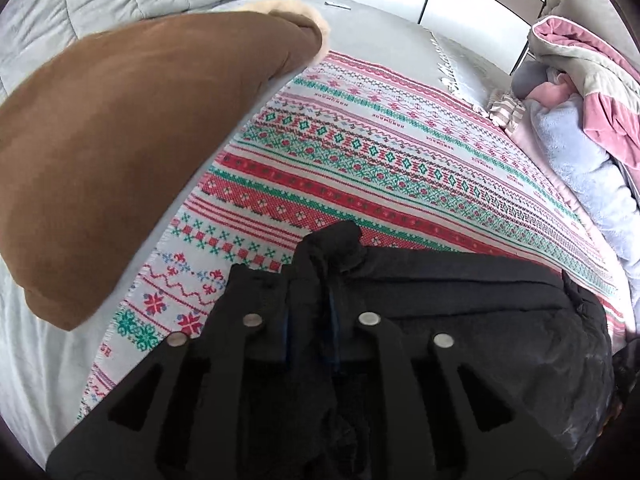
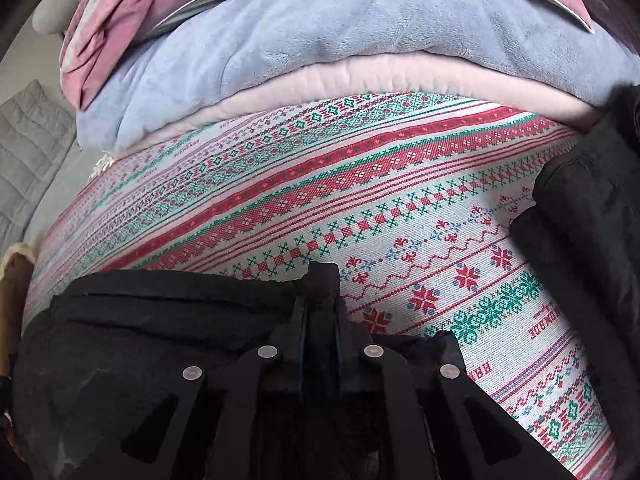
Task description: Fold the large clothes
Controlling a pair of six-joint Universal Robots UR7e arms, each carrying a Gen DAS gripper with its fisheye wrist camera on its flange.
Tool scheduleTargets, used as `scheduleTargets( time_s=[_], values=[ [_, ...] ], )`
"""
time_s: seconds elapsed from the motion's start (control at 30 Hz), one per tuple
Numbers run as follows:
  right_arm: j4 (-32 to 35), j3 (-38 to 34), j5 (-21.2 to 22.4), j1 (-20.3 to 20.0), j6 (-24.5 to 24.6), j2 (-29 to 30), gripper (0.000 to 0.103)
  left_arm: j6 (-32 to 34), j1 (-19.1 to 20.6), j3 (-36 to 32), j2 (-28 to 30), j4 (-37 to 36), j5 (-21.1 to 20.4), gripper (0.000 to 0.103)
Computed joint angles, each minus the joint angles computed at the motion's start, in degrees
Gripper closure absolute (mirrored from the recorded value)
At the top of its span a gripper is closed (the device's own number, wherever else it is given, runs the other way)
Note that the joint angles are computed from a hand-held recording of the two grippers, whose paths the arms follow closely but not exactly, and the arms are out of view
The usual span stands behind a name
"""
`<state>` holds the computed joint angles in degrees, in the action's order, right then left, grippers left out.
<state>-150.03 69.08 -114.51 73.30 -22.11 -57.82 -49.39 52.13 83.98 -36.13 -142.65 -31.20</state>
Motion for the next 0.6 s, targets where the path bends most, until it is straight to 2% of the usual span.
scheduleTargets(
  time_s=[0.07, 0.1, 0.17, 0.2, 0.23, 0.33, 0.47, 0.6],
  values=[
    [1.29, -0.44, -0.03, 0.1, 0.41, -0.13, 0.079, -0.57, 0.17, 0.19, -0.67, -0.31, -1.4, 0.081],
    [2.94, -0.92, -0.08, 0.2, 1.3, -0.43, 0.072, -1.38, 0.05, 0.51, -1.18, -0.3, -1.88, 0.076],
    [5.82, -0.96, 2.13, 0.13, 3.7, -2.12, 0.062, -1.39, -0.56, 2.25, -2.68, -3.93, -2.98, 0.061],
    [6.4, -0.5, 3.91, 0.13, 4.19, -3.19, 0.055, -0.54, -1.0, 3.29, -3.19, -6.91, -3.11, 0.049],
    [6.45, 0.31, 5.34, 0.26, 4.17, -4.37, 0.048, 0.62, -1.62, 4.34, -3.69, -10.17, -3.09, 0.042],
    [3.31, 4.98, 7.87, 1.0, 2.13, -8.68, 0.04, 3.44, -4.03, 6.29, -4.73, -15.62, -2.83, 0.037],
    [0.77, 13.33, 9.82, 1.8, -1.36, -15.46, 0.035, 7.47, -7.92, 7.58, -4.22, -17.57, -3.4, 0.028],
    [6.08, 17.57, 9.87, 2.57, -4.83, -19.0, 0.035, 14.15, -12.4, 7.22, -0.93, -14.79, -5.21, 0.027]
  ],
)
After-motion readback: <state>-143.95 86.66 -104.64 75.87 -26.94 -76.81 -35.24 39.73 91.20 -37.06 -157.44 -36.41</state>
